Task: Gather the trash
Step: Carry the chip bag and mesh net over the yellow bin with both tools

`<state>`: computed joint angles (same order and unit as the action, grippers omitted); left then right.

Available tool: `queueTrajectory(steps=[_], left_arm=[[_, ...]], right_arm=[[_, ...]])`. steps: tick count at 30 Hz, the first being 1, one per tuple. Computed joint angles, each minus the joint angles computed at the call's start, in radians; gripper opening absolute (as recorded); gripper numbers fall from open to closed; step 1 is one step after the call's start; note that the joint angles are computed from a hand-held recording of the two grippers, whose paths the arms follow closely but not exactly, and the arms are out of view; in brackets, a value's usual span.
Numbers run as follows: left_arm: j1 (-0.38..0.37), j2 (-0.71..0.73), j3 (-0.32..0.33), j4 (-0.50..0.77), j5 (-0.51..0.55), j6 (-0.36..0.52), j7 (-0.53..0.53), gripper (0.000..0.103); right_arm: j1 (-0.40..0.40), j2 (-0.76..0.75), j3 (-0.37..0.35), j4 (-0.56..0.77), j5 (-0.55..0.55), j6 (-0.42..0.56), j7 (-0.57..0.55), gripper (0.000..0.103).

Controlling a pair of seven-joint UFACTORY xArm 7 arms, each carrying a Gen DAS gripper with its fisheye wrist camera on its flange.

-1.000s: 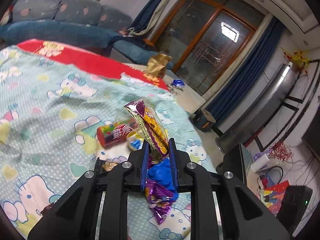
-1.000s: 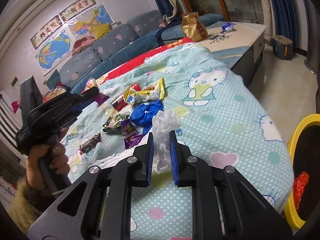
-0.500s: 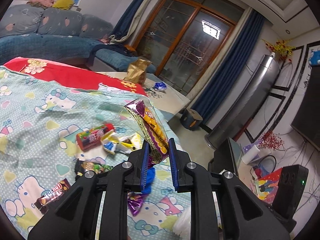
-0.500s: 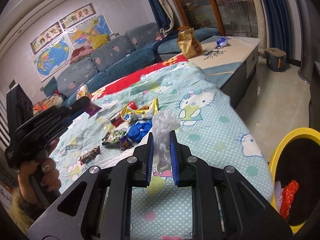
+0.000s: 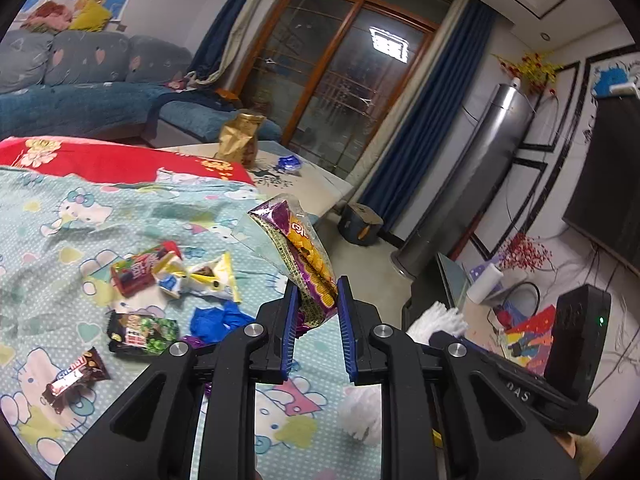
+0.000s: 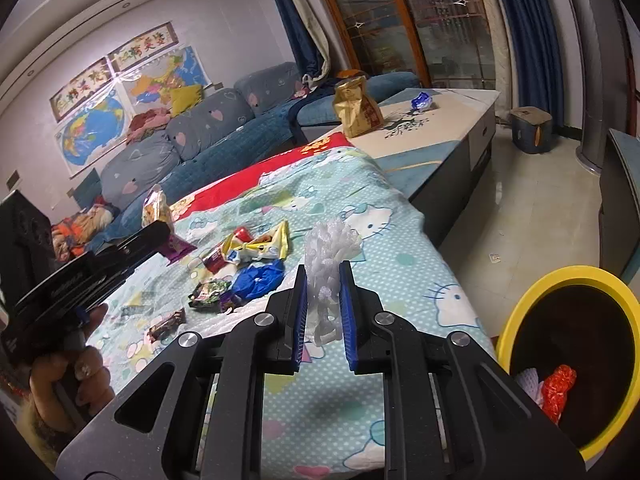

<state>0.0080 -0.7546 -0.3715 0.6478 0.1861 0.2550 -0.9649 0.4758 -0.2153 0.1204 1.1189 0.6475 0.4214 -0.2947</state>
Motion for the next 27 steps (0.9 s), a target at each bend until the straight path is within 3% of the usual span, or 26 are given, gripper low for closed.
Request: queueTrajectory(steps=[27], left_arm=[[-0.092, 0.263, -0.120, 0.185, 0.123, -0.013, -0.008, 0.018]], right_arm=[[-0.076, -0.097, -0.091, -0.119, -0.069, -0.068, 0.087, 0.011]])
